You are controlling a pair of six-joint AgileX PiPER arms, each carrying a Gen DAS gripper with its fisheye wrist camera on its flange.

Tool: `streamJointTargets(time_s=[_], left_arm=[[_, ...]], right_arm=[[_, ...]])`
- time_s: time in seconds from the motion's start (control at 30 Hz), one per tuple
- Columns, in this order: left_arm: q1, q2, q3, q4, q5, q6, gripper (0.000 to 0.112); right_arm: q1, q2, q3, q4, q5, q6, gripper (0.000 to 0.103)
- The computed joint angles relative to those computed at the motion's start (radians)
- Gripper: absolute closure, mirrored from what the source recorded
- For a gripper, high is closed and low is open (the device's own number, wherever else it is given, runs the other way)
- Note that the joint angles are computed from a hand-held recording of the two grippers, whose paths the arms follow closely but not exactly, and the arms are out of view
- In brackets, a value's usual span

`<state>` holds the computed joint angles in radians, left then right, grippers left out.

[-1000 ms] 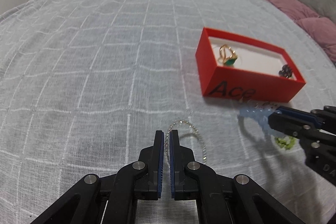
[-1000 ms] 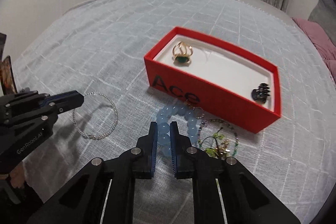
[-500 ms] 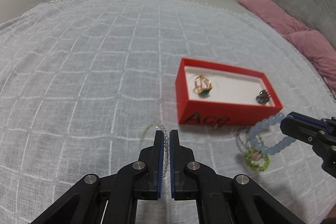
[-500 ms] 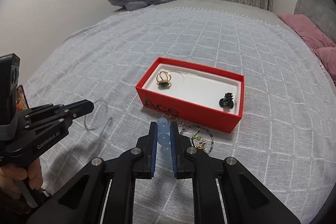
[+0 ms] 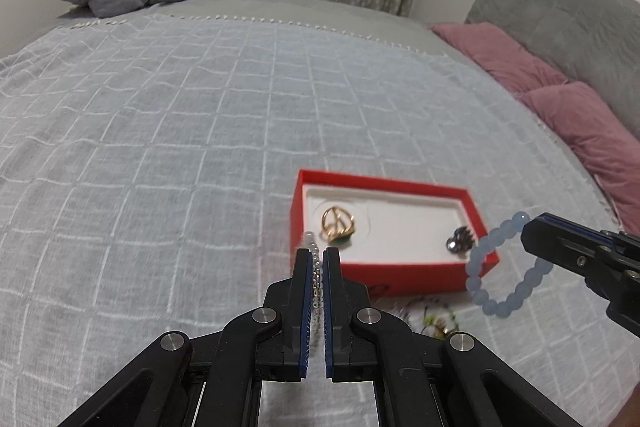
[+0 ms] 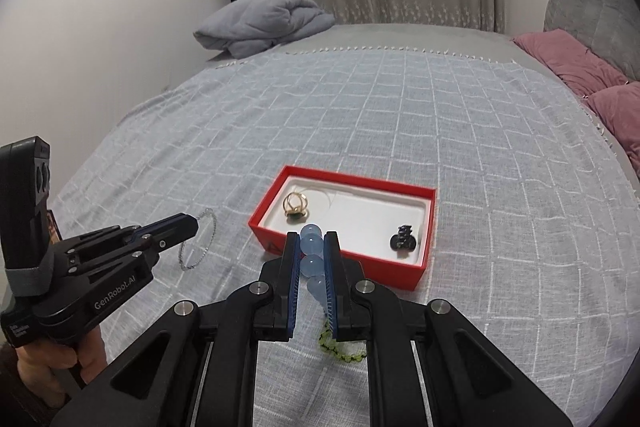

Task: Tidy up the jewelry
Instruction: 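Lower both bracelets into the red box and open both tools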

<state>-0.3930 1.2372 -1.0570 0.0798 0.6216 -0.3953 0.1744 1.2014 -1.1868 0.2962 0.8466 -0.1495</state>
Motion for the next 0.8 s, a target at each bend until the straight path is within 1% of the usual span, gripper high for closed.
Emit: streamJointTargets(time_s=[0.17,0.3,0.43,0.6,0.73,0.8], left_arm=[[0.046,0.036,-0.037,-0.118,-0.013,0.087,0.112],[0.047,0.077,-0.065,-0.161,-0.036,0.102,0.112],[0.046,0.107,-0.087,-0.239,-0.065,0.156,0.112],[0.058,0.162,-0.106,-0.43,-0.112,0.305,0.112],[0.048,0.219,-0.121,-0.478,-0.137,0.333,0.112],[0.042,0.244,-0.129,-0.443,-0.145,0.298,0.112]], right_arm=[[-0.06,0.028,-0.028,0.051,-0.001,-0.029,0.091],[-0.099,0.057,-0.042,0.088,-0.01,-0.05,0.091],[-0.124,0.085,-0.053,0.113,-0.027,-0.061,0.091],[-0.156,0.124,-0.064,0.16,-0.045,-0.081,0.091],[-0.167,0.148,-0.073,0.18,-0.051,-0.089,0.091],[-0.17,0.156,-0.072,0.187,-0.06,-0.096,0.091]])
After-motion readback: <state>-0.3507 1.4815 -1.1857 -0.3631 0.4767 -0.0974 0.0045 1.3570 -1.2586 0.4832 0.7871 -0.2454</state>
